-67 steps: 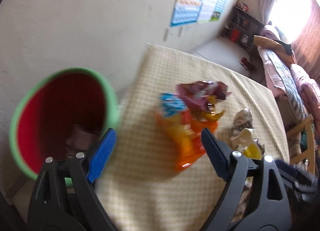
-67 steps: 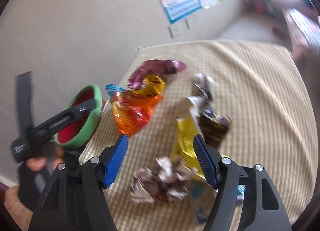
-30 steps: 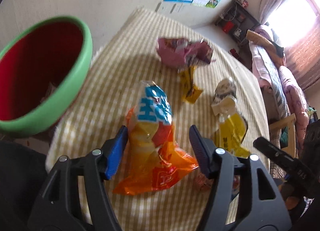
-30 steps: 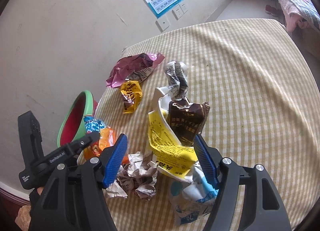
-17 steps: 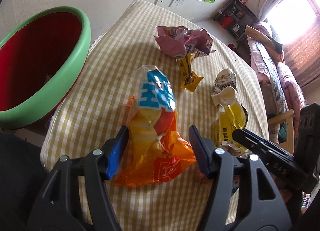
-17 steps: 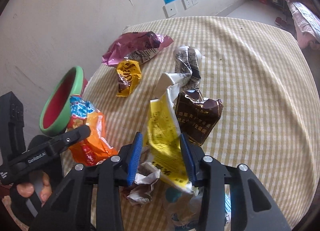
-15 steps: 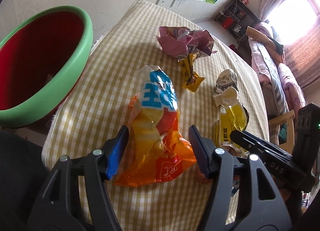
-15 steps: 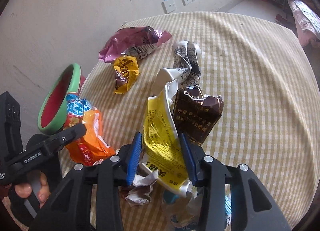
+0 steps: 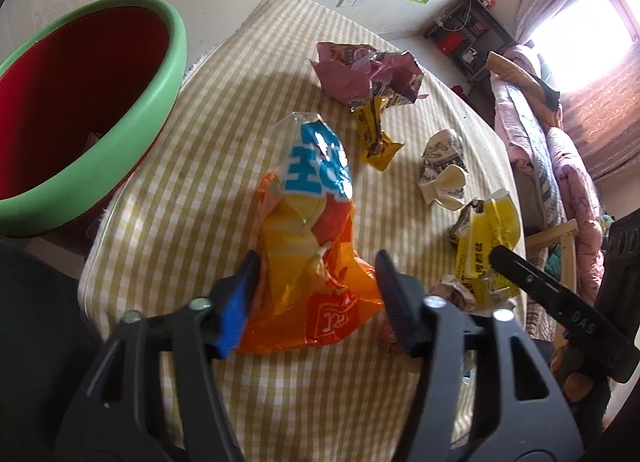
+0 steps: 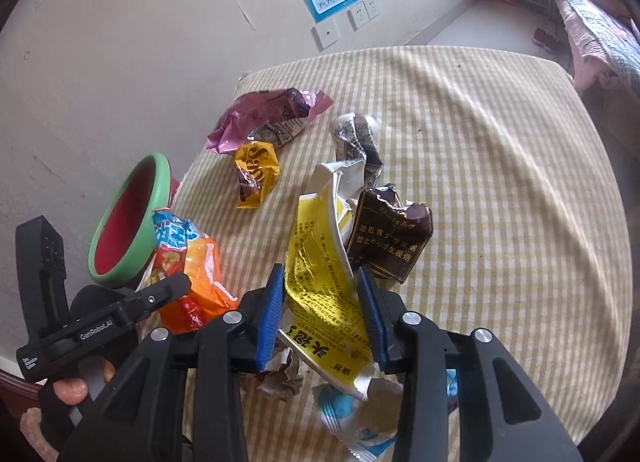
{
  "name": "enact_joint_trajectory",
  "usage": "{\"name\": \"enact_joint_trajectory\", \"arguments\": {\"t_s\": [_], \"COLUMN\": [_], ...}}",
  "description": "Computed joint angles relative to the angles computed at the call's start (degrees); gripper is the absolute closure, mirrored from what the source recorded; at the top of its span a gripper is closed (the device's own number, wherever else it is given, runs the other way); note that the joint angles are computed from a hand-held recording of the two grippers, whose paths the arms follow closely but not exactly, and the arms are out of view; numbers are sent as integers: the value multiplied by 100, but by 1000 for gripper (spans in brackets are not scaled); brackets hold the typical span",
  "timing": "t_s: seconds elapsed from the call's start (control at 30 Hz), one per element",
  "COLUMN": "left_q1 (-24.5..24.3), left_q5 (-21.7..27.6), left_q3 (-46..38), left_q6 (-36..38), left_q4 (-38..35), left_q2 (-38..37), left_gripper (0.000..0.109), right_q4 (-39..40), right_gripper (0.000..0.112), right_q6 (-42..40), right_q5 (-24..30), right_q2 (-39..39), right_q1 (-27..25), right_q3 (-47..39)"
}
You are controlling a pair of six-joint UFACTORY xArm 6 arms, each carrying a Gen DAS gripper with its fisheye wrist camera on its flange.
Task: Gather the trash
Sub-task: 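Carry the chip bag and yellow wrapper over the red bin with both tools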
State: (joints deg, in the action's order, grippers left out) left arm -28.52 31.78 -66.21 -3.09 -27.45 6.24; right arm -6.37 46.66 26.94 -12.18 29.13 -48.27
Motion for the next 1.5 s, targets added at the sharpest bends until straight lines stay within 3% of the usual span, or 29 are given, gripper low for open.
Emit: {"name": "enact_joint_trajectory", "arguments": {"t_s": [0.1, 0.23, 0.37, 0.53, 0.7, 1.1, 1.13, 1.17, 1.3, 1.5], "left_q1": [41, 105, 108, 150, 140, -34, -65, -88, -199, -226], "left_q5": [84, 57, 103, 129, 155, 403, 341, 295, 37, -429], "left_q3": [5, 67, 28, 31, 60, -326, -329, -324, -177, 45], "left_q6": [194, 322, 193, 81, 26, -160, -155, -135, -145, -184], "left_q4": [-307, -650, -536, -485, -363, 425, 493, 542, 984, 1232], "left_q2": [-23, -101, -56, -93, -165, 289, 289, 283, 172, -18], "left_gripper": [78, 82, 81, 62, 53, 53, 54, 63, 73, 74], "right_q4": [-417, -699, -1028, -978, -964, -873, -791, -655, -259, -641], "right_gripper": [76, 76, 76, 76, 76, 76, 76, 76, 76, 76], "right_q6": [350, 531, 770, 809, 755, 777, 710, 597, 429, 850], "right_q5": [181, 399, 469, 567, 365, -176, -263, -327, -677, -1053], "right_q2": [-78, -152, -195, -319, -358, -207, -184, -142, -113, -234], "right_q1": [51, 165, 271, 297, 213, 175, 186, 197, 150, 69], "right_q3": [-94, -202, -261, -194, -91, 80, 128, 156, 364, 451]}}
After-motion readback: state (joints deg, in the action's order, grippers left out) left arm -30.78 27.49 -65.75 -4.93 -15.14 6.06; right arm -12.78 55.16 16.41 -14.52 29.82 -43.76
